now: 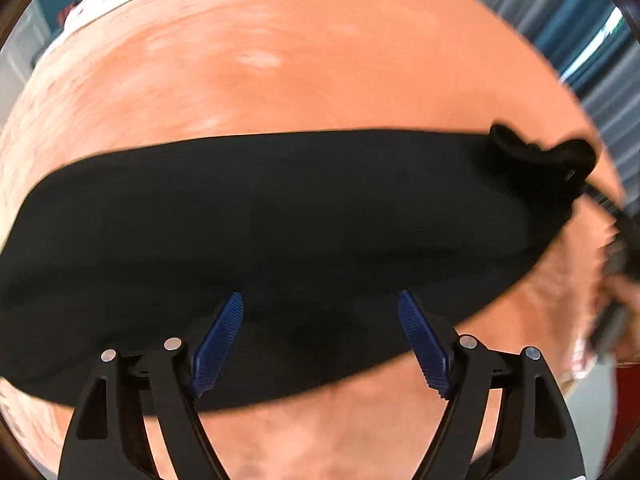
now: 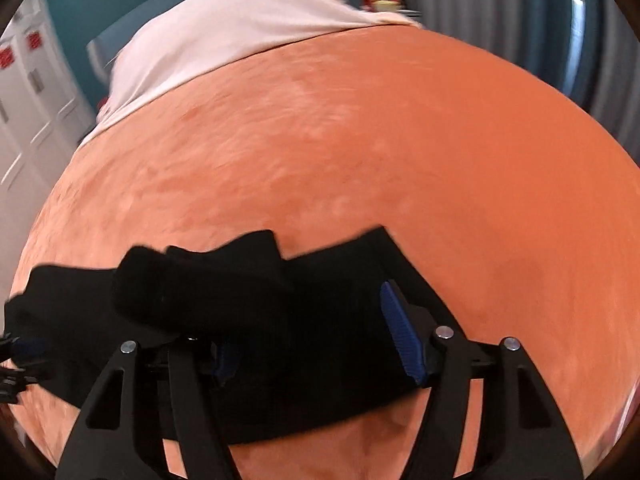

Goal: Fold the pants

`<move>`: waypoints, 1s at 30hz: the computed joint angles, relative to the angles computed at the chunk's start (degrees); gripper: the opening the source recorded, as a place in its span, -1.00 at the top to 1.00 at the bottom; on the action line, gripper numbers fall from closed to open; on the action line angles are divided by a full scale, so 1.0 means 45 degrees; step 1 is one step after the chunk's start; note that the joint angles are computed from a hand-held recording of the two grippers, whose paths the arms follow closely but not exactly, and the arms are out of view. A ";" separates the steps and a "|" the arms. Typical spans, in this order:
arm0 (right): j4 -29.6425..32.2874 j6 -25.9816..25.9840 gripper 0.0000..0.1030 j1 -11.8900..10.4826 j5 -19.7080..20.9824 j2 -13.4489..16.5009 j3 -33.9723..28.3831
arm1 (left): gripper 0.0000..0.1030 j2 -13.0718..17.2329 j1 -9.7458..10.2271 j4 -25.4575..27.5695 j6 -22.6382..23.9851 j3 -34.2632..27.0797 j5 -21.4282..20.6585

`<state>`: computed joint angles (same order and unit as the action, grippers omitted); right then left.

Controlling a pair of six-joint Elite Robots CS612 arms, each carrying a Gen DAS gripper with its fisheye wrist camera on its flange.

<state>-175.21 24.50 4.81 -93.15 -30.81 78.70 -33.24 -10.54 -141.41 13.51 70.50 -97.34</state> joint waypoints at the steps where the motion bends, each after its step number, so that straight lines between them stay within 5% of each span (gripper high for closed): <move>1: 0.0121 0.0164 0.79 -0.0161 0.0944 0.0098 -0.0195 | -0.49 0.0095 -0.0179 0.0068 0.0063 -0.0051 0.0542; 3: -0.1237 0.2002 0.93 -0.0514 0.2434 0.0171 0.0011 | -0.45 0.0106 -0.0315 0.0313 0.0059 -0.0065 0.0514; 5: -0.3483 0.4622 0.93 -0.0947 0.3543 -0.0011 0.0845 | -0.49 -0.0132 -0.0240 -0.0121 0.0148 0.0291 -0.0637; 7: -0.3710 0.5624 0.91 -0.1183 0.4096 0.0109 0.1131 | -0.49 -0.0295 -0.0290 -0.0651 0.0335 0.0644 -0.0943; 10: -0.1791 0.5052 0.89 -0.1166 0.3897 0.0432 0.1183 | -0.49 -0.0410 -0.0542 -0.1234 0.0883 0.1080 -0.0465; 12: -0.2692 0.6202 0.69 -0.1126 0.3564 0.0288 0.1569 | -0.49 -0.0444 -0.0688 -0.1322 0.1228 0.1196 0.0100; 15: -0.3268 0.6672 0.35 -0.0739 0.1602 -0.0279 0.2359 | -0.49 -0.0668 -0.0489 -0.1772 0.0992 0.1520 -0.0228; 17: -0.3497 0.6657 0.35 -0.0321 0.0502 -0.0685 0.2848 | -0.49 -0.0870 -0.0186 -0.1819 0.0827 0.1727 -0.0357; 19: -0.3802 0.6259 0.35 0.0058 0.0464 -0.0728 0.2746 | -0.49 -0.1089 0.0072 -0.2138 0.0685 0.2037 0.0048; 22: -0.3055 0.5013 0.35 0.0586 0.3557 -0.0166 0.1459 | -0.49 -0.1459 0.0583 -0.2148 0.0257 0.2381 0.0226; 25: -0.2388 0.5235 0.35 0.1144 0.6498 0.1151 -0.0816 | -0.49 -0.1758 0.1224 -0.2180 -0.0276 0.2622 0.0337; 30: -0.0793 0.7123 0.35 0.1841 0.8174 0.3628 -0.5294 | -0.49 -0.1959 0.2088 -0.2125 -0.0656 0.2679 0.0485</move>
